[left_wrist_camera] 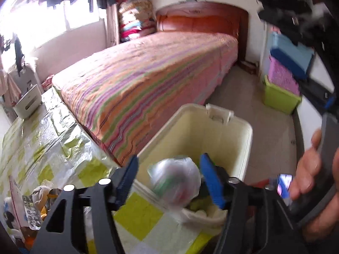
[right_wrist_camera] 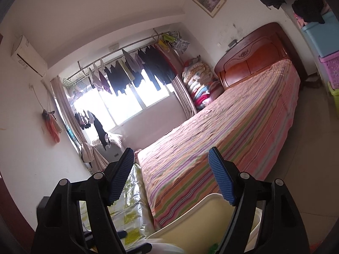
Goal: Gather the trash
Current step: 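Open the right tool over the bin while the left releases the white bag, then reach the right tool to the grey knit hat and grasp it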
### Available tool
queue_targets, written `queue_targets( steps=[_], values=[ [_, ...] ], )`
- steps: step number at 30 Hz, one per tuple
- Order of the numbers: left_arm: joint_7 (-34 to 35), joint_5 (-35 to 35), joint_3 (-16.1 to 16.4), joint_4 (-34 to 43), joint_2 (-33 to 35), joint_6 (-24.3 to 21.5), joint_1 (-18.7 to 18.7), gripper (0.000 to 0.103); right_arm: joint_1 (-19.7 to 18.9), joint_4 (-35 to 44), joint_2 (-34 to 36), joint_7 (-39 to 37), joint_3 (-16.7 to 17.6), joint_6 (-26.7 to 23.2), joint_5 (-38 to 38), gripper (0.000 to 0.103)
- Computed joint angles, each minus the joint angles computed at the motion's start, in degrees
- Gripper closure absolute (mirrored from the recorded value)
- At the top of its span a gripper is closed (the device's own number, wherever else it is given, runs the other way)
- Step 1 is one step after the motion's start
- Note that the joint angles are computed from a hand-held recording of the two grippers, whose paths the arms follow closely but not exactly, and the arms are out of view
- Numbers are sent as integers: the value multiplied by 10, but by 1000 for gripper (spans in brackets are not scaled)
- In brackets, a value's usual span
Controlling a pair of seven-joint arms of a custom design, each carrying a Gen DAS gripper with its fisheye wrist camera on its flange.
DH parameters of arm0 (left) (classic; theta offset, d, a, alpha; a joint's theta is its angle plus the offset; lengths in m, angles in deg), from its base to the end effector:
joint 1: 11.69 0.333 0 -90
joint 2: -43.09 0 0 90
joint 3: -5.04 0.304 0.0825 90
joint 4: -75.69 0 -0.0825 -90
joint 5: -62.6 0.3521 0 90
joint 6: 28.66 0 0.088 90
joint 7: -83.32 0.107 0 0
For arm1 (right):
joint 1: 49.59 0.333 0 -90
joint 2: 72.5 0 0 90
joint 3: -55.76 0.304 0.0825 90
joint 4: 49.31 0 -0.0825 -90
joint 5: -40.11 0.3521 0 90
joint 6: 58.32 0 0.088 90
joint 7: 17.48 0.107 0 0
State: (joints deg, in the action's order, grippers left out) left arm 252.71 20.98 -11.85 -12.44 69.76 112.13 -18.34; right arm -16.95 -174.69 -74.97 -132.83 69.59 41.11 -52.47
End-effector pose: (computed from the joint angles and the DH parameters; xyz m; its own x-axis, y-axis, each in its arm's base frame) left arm 0.6448 -0.2416 0.4481 -0.9401 -0.3329 -0.0730 -0.1788 0.6642 -0.7259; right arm 0.4093 0.3005 0.4653 -0.4972 -0.6918 -0.5236 0.2654 0.4533 -0.8510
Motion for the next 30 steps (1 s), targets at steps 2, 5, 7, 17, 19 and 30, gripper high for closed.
queue_targets(
  steps=[2,5,7,17,19,30],
  values=[
    [-9,-16,-3,6,1,0,5,29,-2,1,0,1,-2,8,0,31],
    [5,-59,-13,9,-2,19,21,29,-4,9,6,-2,-4,20,-3,30],
    [17,-93,-18,12,-4,36,33,29,-3,20,15,-12,-5,28,-6,30],
    [29,-143,-6,31,7,132,59,25,-6,111,79,-89,-35,132,-31,26],
    [8,-121,3,43,16,137,59,25,-6,139,100,-106,-43,164,-33,26],
    [-126,-15,42,147,85,131,99,25,-6,365,266,-282,-100,407,29,23]
  ],
)
